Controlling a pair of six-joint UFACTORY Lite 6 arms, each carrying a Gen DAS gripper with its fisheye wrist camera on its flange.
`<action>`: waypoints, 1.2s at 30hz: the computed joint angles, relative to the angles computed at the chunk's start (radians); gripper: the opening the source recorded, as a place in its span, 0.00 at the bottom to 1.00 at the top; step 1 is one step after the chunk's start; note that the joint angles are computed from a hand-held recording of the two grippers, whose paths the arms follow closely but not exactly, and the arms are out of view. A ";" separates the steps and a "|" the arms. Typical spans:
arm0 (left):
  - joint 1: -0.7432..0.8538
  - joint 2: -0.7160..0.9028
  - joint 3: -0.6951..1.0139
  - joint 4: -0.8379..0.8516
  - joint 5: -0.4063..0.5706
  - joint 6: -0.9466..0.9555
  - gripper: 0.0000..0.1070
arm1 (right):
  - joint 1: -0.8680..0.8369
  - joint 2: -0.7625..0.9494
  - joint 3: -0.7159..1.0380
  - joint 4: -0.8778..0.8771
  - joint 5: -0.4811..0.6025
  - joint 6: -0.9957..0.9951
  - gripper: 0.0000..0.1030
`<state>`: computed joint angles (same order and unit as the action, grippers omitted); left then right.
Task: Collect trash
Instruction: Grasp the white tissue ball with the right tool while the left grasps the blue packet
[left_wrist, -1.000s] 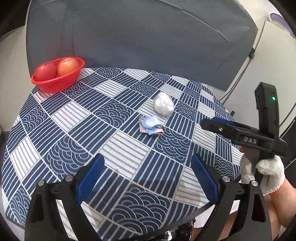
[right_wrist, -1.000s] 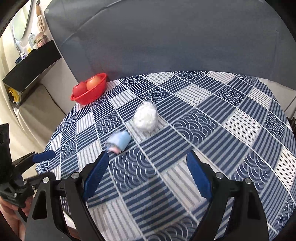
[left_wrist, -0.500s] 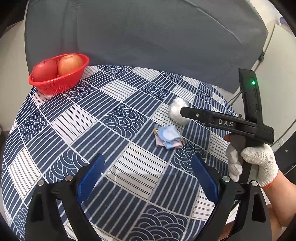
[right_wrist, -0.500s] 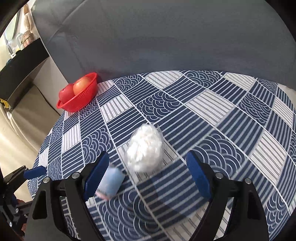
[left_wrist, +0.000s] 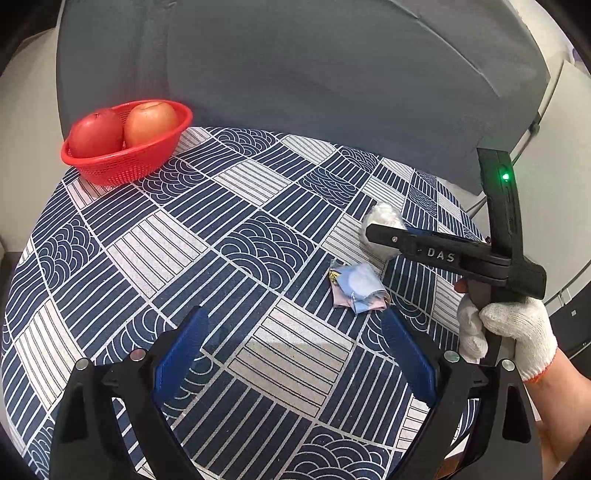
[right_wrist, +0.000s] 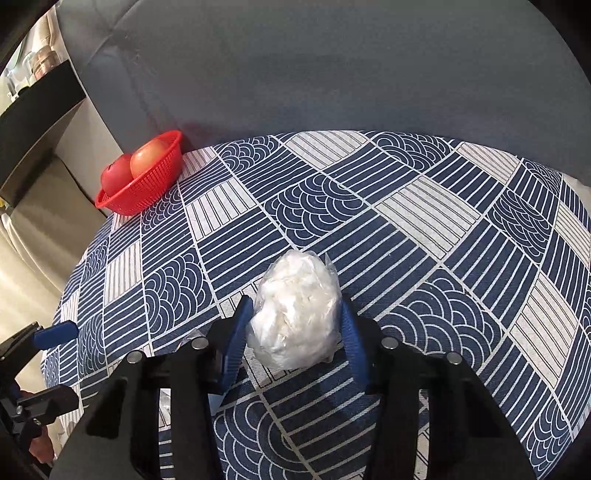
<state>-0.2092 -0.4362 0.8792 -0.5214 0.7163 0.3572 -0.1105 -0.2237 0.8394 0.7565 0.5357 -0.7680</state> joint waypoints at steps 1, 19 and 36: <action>-0.003 0.003 0.000 0.001 -0.003 -0.002 0.86 | -0.014 -0.006 0.000 0.014 0.013 -0.008 0.47; -0.255 0.217 0.126 0.197 -0.138 -0.267 0.86 | -0.360 -0.173 -0.062 0.109 0.302 -0.205 0.47; -0.426 0.423 0.229 0.607 -0.181 -0.715 0.46 | -0.612 -0.142 -0.016 0.148 0.486 -0.357 0.47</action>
<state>-0.6350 -0.0128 1.1081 0.0857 0.5356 -0.3578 -0.7223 -0.3654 0.8237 0.9047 1.0216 -1.1248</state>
